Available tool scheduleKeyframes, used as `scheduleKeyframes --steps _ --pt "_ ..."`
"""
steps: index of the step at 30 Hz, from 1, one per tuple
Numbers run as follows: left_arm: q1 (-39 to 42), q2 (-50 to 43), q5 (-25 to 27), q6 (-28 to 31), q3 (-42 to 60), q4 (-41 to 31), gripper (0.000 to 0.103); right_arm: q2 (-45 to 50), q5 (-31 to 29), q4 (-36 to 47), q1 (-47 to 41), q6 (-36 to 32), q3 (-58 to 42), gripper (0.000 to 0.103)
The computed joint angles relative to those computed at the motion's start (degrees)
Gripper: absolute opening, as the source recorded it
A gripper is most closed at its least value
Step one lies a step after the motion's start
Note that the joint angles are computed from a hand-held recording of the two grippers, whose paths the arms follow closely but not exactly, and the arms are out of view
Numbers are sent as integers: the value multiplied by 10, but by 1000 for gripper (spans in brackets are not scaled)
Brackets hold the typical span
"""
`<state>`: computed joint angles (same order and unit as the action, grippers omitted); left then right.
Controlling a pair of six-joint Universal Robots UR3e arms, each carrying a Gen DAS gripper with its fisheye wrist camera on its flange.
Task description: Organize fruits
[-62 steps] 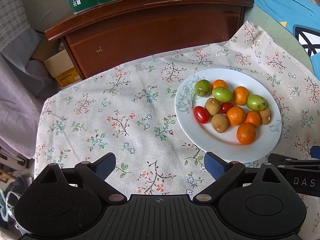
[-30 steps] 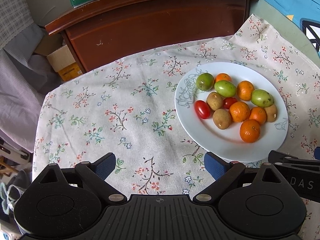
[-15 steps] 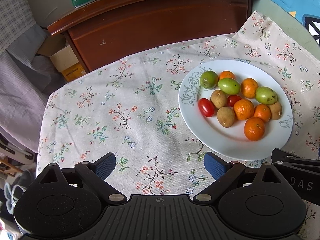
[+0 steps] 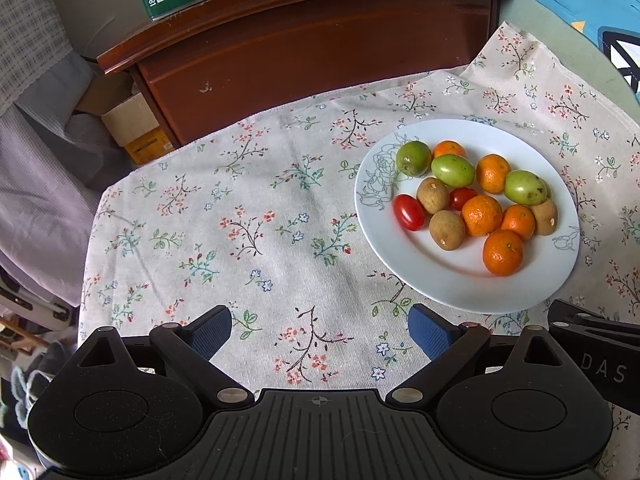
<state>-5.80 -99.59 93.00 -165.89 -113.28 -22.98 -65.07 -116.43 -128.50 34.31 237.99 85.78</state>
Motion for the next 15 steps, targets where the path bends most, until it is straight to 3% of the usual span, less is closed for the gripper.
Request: scheduleKeyframes --steps 10,15 --pt "16 58 -9 14 -42 -6 96 4 -53 83 51 58 -45 91" --pt "37 99 -24 17 -74 -19 96 1 -51 108 66 74 -56 91"
